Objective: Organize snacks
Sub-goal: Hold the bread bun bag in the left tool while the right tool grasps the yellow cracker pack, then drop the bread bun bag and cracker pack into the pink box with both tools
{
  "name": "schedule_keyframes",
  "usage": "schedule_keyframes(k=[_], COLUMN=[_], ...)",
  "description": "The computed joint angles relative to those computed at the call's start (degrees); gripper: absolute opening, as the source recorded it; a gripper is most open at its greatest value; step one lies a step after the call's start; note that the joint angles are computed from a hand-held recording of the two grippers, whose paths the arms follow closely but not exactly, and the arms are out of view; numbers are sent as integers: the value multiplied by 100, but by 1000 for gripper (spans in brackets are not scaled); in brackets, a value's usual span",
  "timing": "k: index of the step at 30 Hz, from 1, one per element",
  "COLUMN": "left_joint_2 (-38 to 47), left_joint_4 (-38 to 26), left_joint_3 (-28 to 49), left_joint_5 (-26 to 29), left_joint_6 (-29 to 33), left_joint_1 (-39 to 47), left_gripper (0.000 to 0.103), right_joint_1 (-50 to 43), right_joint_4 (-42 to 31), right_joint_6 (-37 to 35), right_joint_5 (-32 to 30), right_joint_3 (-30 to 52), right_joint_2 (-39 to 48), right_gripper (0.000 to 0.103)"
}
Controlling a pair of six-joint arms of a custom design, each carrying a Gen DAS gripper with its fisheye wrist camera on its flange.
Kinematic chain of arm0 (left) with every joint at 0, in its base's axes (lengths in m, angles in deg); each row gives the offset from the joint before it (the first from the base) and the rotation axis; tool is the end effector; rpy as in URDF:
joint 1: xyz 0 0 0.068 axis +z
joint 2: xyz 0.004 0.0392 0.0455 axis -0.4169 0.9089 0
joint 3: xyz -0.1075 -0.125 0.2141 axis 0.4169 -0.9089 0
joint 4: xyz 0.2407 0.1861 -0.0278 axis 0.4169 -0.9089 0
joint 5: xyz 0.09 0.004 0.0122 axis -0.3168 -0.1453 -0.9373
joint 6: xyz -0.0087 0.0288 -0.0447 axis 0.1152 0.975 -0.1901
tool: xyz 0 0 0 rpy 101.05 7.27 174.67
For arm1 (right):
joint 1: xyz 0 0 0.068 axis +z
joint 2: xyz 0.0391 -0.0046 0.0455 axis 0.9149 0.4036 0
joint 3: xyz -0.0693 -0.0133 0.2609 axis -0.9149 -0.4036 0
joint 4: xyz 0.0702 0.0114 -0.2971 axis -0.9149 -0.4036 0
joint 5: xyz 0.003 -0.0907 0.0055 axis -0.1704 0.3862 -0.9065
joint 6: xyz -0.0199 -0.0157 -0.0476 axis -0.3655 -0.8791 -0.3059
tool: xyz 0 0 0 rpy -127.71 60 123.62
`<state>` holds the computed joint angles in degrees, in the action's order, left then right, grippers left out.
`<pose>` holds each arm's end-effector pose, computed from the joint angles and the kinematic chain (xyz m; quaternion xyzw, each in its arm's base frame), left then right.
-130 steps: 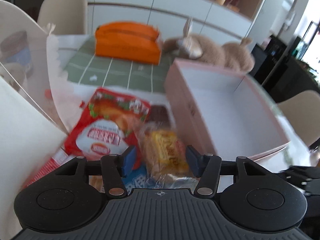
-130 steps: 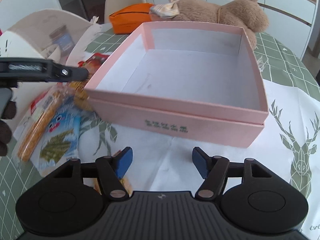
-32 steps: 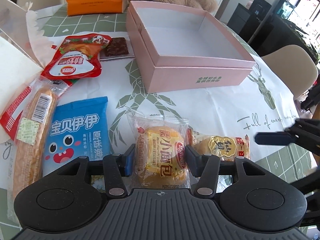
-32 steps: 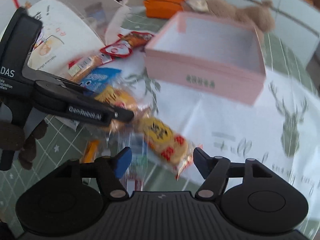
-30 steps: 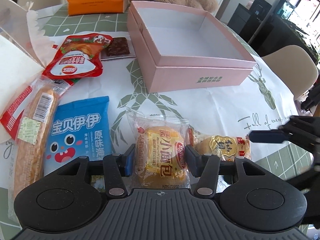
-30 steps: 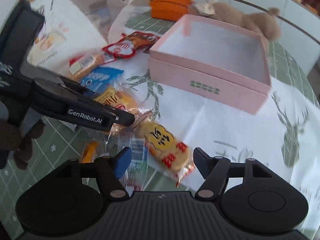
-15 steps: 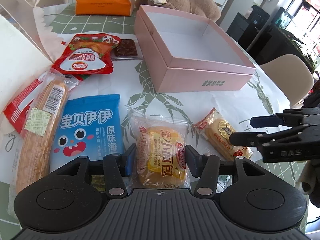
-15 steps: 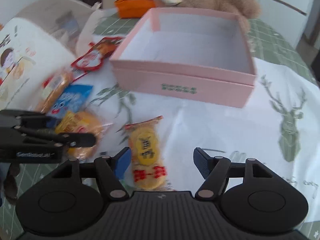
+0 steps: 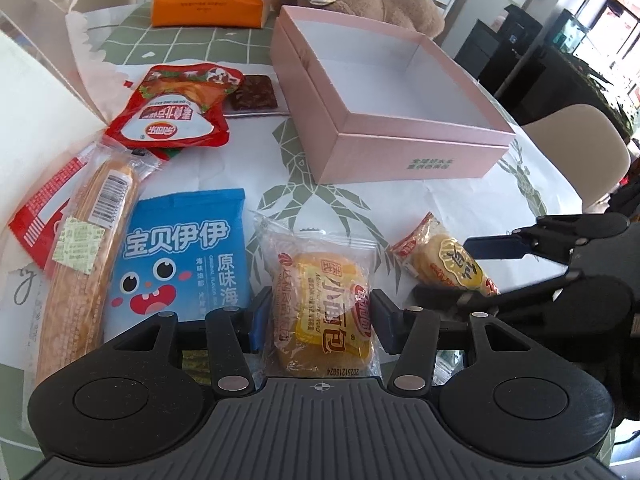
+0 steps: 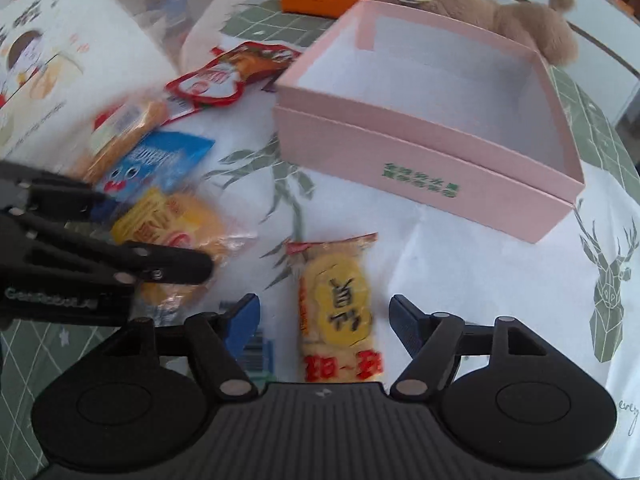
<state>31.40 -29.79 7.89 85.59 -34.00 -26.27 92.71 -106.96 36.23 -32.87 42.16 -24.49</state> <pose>0.2933 -0.0253 0.1296 0.3054 0.9099 -0.2016 0.1955 0.2024 0.0937 0.1440 0.0451 0.9717 0.0196 0.2309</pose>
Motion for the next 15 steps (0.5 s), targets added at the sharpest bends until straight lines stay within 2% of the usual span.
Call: schedule_keyframes(k=[2, 3, 4, 10, 15], left_joint_2=[-36, -57, -79, -222, -407], left_joint_4=[52, 77, 102, 194, 40], left_joint_3=[-28, -45, -61, -152, -261], left_joint_5=[-97, -150, -202, -521, -422], left_joint_6=[-41, -52, -77, -323, -452], left_joint_1=[-93, -142, -191, -549, -666], left_gripper=[56, 56, 57, 57, 55], right_joint_1=[-144, -244, -307, -451, -393], right_joint_4=[-156, -249, -388, -906, -1083], right_joint_6=[58, 41, 30, 288, 308], right_joint_5=[0, -96, -151, -301, -285], right_joint_3=[-27, -58, -99, -428, -489], right_joint_2=[-127, -249, -413, -1273, -1869], right_gripper=[54, 42, 35, 35, 35])
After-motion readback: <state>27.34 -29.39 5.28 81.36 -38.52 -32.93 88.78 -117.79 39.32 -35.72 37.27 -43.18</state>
